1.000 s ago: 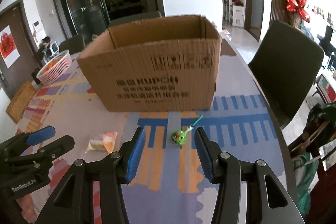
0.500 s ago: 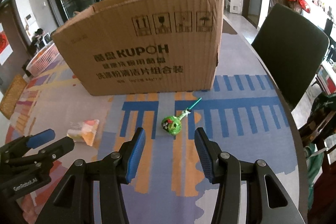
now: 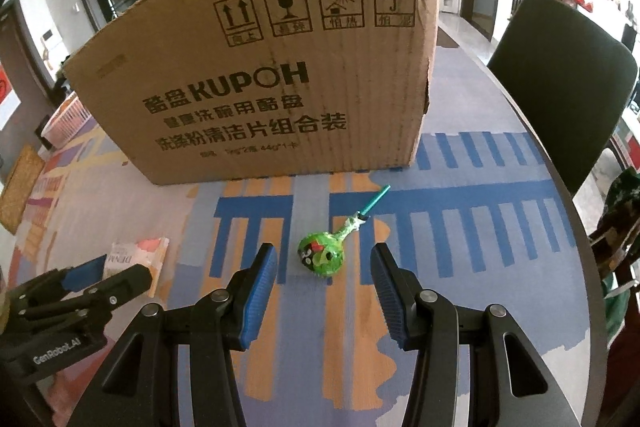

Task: Organize snacks
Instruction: 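Grasp white Denmas bag with left gripper while right grasps green lollipop, then carry Denmas bag and lollipop into the box and open both grippers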

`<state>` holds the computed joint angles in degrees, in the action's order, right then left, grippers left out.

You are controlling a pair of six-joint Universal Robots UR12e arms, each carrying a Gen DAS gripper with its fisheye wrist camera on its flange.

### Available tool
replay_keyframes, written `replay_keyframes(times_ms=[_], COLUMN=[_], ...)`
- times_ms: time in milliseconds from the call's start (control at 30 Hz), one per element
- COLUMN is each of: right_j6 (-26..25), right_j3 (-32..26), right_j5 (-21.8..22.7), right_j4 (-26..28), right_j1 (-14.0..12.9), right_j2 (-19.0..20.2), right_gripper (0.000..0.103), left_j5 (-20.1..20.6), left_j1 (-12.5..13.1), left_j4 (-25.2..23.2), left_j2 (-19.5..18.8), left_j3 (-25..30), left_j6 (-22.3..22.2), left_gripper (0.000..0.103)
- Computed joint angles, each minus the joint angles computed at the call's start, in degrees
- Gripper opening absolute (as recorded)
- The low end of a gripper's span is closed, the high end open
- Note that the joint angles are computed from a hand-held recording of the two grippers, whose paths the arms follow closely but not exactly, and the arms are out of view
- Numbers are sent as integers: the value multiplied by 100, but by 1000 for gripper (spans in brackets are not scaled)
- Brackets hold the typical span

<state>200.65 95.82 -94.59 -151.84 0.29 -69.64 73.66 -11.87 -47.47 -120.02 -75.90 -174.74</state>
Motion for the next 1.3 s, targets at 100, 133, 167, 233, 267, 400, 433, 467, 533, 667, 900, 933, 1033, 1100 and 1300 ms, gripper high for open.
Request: replay_keyframes(times_ms=[100, 133, 167, 233, 267, 400, 433, 467, 533, 667, 900, 933, 1033, 1100, 1300], right_j6=[16, 20, 18, 7, -5, -42, -39, -21, 9, -16, -31, -45, -77, -106, -209], right_j3=[-53, -62, -75, -93, -103, -143, -149, -164, -153, -120, -4, 14, 102, 162, 263], right_j5=[-1, 10, 9, 14, 16, 68, 87, 94, 78, 82, 158, 150, 181, 194, 140], right_j4=[44, 44, 57, 70, 81, 164, 167, 166, 112, 72, -68, -105, -236, -322, -575], right_j1=[-1, -5, -5, -6, -6, -14, -19, -18, -26, -45, -54, -44, -38, -28, 18], right_j2=[46, 56, 68, 88, 95, 115, 119, 129, 133, 110, 0, -24, -130, -211, -384], right_gripper=[49, 49, 49, 49, 49, 41, 40, 39, 33, 28, 27, 27, 27, 27, 27], left_j5=[-12, -9, -39, -91, -112, -206, -239, -253, -270, -306, -351, -368, -406, -422, -520], left_j1=[-6, -9, -7, -3, -3, -14, -17, -24, -38, -62, -84, -83, -80, -80, -70], left_j4=[-22, -10, -26, -45, -44, -53, -54, -50, -64, -25, 154, 182, 272, 357, 635], left_j2=[-34, -40, -52, -65, -66, -73, -72, -70, -73, -69, 11, 28, 87, 133, 286], left_j3=[41, 48, 67, 86, 86, 96, 95, 94, 104, 113, 60, 46, -2, -45, -162], left_j6=[-34, -49, -74, -93, -86, -43, -31, -18, 24, 71, 116, 118, 132, 147, 160], left_gripper=[52, 52, 51, 49, 49, 46, 45, 45, 45, 45, 45, 45, 45, 45, 45])
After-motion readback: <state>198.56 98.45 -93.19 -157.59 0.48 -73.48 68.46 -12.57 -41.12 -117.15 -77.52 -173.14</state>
